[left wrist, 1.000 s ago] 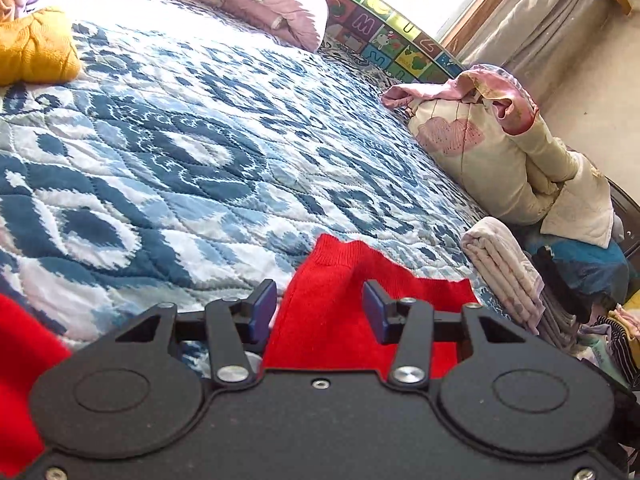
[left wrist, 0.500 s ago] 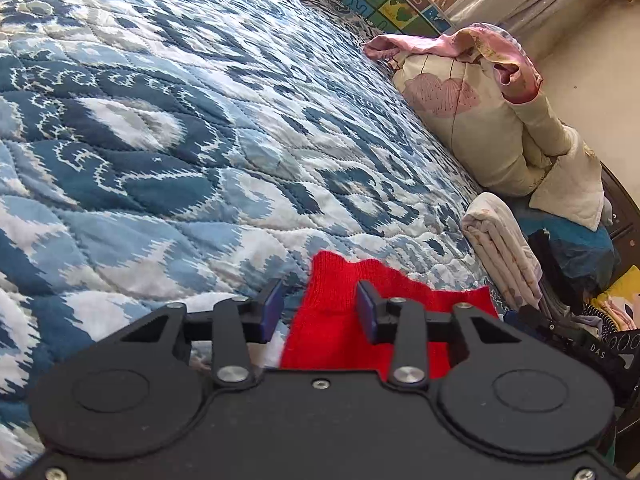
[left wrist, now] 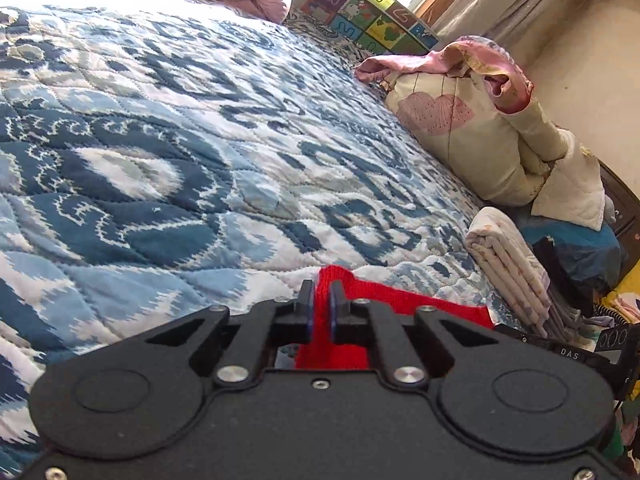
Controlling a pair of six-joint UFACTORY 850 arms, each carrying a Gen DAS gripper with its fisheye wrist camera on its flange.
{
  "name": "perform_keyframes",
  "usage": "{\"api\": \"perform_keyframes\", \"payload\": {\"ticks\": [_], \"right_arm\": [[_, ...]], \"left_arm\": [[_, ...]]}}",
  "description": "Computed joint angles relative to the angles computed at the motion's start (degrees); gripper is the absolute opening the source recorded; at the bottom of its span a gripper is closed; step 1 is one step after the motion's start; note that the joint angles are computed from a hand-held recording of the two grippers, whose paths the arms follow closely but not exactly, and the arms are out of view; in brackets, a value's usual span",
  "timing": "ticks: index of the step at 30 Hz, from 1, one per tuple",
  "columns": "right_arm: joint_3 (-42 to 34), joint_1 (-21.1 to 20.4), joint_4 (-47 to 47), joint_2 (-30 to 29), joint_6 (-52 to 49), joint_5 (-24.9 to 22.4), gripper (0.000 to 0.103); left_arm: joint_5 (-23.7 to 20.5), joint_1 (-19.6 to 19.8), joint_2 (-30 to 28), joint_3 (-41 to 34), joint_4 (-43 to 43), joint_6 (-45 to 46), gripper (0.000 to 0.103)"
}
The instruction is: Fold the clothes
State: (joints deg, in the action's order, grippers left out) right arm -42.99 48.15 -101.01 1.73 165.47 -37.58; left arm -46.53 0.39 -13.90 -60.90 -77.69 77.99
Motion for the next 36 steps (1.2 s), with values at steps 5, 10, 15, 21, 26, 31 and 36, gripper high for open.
{"api": "perform_keyframes", "payload": {"ticks": [5,10,15,21,26,31,36], "right_arm": [[-3.4,-0.8,13.7,-3.8,-14.2,1.8,0.008],[-3.9,0.9,18.7,-2.4,-17.5,-3.6,0.021],[-3.7,1.7,10.2,-0.7,-14.3,-3.9,0.021],[-5.7,-1.1,16.2,-4.7,-17.6,4.4,0.012],[-7.7,4.9,19.2,-1.7,-27.7,-5.3,0.021],[-9.0,11.6,21.0,-4.1,-26.3,-6.5,0.028],[-15.4,20.0,29.9,-11.7,-34.3,-13.4,0.031]], "left_arm": [[4.6,-1.3,0.5,0.6,1.0,0.5,0.007],[4.2,-0.3,2.3,1.6,-2.9,2.8,0.010],[-0.9,-0.6,2.7,1.6,-3.1,3.6,0.012],[9.6,-4.4,3.6,2.9,1.7,1.2,0.013],[5.4,-1.8,10.0,7.6,-2.0,4.6,0.016],[11.0,-3.0,20.9,17.8,-4.1,10.8,0.019],[20.1,-7.2,35.2,29.7,-4.9,24.6,0.050]]}}
